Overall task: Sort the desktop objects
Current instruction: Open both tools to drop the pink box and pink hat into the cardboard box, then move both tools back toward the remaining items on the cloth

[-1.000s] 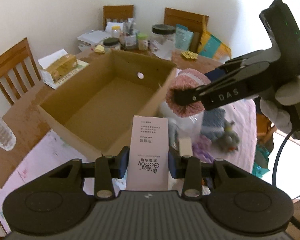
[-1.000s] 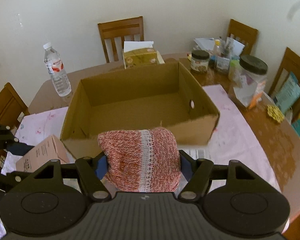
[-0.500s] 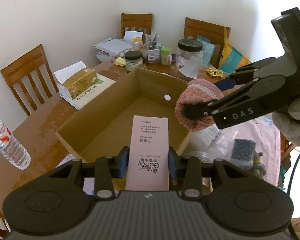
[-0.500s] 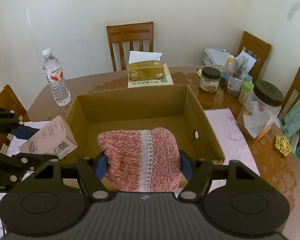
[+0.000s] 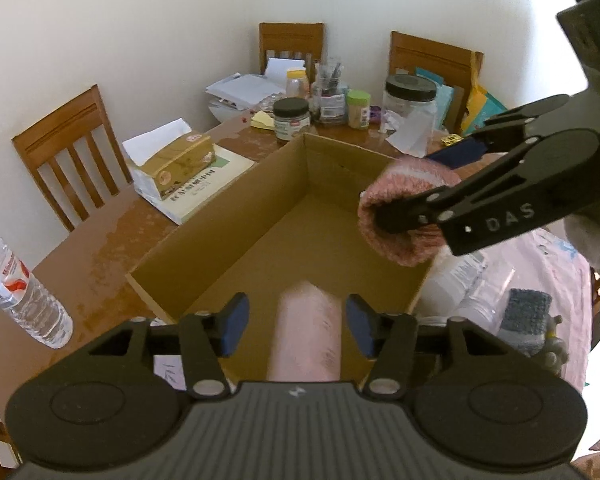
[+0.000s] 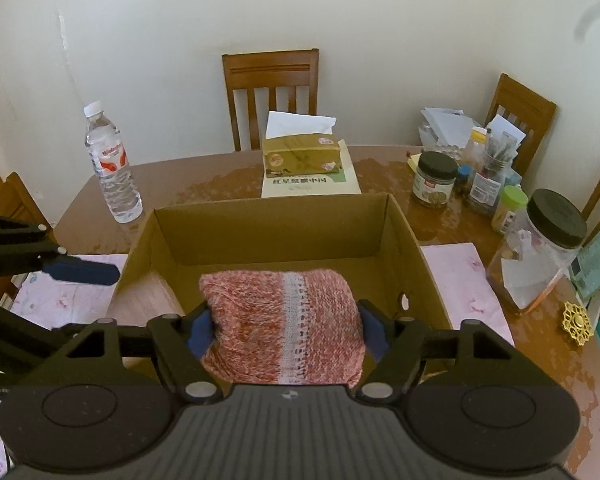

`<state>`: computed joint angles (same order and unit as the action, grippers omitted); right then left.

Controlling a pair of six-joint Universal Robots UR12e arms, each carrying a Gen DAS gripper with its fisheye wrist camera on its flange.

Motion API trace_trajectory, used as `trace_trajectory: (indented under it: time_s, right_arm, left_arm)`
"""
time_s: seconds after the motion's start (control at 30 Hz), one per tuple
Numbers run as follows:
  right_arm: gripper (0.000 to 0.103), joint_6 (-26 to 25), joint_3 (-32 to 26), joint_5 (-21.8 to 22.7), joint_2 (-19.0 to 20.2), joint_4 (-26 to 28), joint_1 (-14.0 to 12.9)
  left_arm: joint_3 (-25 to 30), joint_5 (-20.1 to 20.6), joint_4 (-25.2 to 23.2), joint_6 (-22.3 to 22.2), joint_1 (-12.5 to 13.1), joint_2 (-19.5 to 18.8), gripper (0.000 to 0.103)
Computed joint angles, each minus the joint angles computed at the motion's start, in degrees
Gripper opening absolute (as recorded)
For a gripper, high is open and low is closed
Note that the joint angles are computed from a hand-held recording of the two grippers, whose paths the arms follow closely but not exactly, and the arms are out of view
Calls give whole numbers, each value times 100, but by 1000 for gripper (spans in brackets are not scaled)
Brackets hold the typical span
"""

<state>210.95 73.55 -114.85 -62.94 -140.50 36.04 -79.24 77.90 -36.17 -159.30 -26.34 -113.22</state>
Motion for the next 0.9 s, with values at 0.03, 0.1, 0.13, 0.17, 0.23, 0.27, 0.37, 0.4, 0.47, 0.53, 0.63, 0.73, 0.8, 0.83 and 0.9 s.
trace_trajectory:
  time_s: [0.03, 0.1, 0.13, 0.17, 0.23, 0.27, 0.37, 0.4, 0.47, 0.53, 0.63, 0.73, 0.8, 0.83, 0.9]
  right_arm:
    - [81, -13, -15, -34, 13, -9, 5]
    - [88, -73, -14, -63, 17, -85, 15]
    - [90, -103, 0, -89, 10, -134, 23]
    - [95, -120, 4, -133, 6, -159, 33]
    - [103, -147, 6, -208, 0, -184, 49]
    - [103, -184, 28, -252, -9, -251, 65]
    - [103, -189, 26, -440, -10, -193, 117]
    - [103, -185, 31, -477, -14, -165, 131]
    - [103, -120, 82, -440, -48, -176, 149]
    - [103, -25, 145, -331, -90, -171, 166]
    - [103, 95, 229, -375, -136, -170, 237]
    - [103, 275, 329, -507, -179, -205, 322]
    - [103, 385, 437, -623, -215, -332, 388]
    - [103, 416, 483, -714, -227, -378, 425]
    - [103, 464, 539, -851, -245, -362, 484]
  left_arm:
    - [9, 22, 8, -40, 0, -7, 61]
    - [7, -48, 23, -74, 21, -3, 64]
    - [1, -55, 25, -73, 26, 4, 64]
    - [-13, -42, 36, -61, 25, 16, 64]
    - [-54, -29, 87, -29, 22, 43, 65]
    - [-77, -27, 101, -34, 22, 59, 65]
    - [-114, -61, 81, -25, 26, 94, 65]
    - [-131, -77, 72, -9, 28, 110, 66]
    - [-175, -97, 69, 15, 27, 144, 69]
    - [-233, -108, 117, 14, 26, 180, 69]
    - [-305, -170, 110, -11, 32, 234, 70]
    - [-401, -259, 108, -9, 35, 310, 71]
    - [-476, -321, 119, 33, 32, 367, 72]
    - [-510, -350, 112, 55, 29, 394, 72]
    - [-597, -432, 120, 107, 29, 459, 72]
